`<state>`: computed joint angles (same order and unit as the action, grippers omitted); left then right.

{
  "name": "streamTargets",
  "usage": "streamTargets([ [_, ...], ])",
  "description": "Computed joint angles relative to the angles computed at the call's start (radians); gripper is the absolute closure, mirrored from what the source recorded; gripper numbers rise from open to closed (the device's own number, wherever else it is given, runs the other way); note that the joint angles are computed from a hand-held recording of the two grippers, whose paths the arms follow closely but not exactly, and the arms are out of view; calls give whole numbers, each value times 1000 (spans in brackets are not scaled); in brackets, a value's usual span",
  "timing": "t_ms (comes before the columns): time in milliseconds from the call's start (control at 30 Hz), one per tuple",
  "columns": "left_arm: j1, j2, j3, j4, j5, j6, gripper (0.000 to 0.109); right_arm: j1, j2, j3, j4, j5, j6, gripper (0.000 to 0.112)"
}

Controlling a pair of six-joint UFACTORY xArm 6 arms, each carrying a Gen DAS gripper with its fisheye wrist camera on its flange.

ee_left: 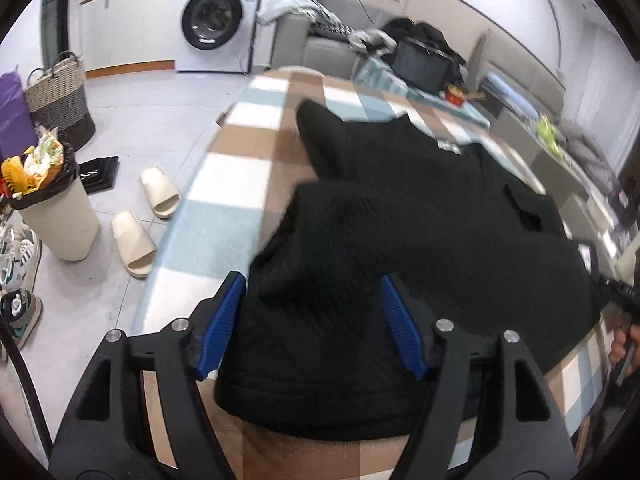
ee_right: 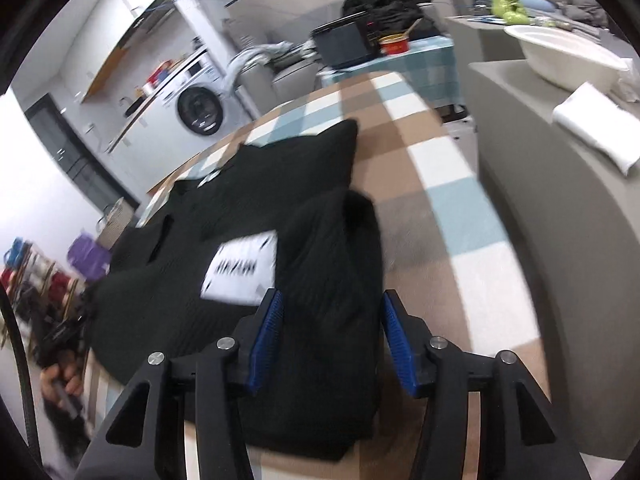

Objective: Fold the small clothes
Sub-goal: 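Press the folded hem flat with both grippers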

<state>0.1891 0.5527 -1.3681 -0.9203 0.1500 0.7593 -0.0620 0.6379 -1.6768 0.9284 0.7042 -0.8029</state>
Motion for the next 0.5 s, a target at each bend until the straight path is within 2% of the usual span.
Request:
streamTargets([
  [33, -4, 13, -6, 40, 5, -23, 55, 4, -3, 9, 3, 0, -24, 61],
  [100, -10, 23, -17, 5, 40, 29, 83, 20, -1, 15, -11, -17, -40, 61],
  [200, -32, 15, 2, -45, 26, 111, 96, 36, 7, 6, -41, -14, -43, 74],
  [267, -44, 4, 22, -32, 7, 126, 97, 47, -4, 27, -63, -37, -61, 77],
  [500, -74, -97, 165, -165, -39, 271, 97, 39, -96, 157, -58, -24, -141, 78],
])
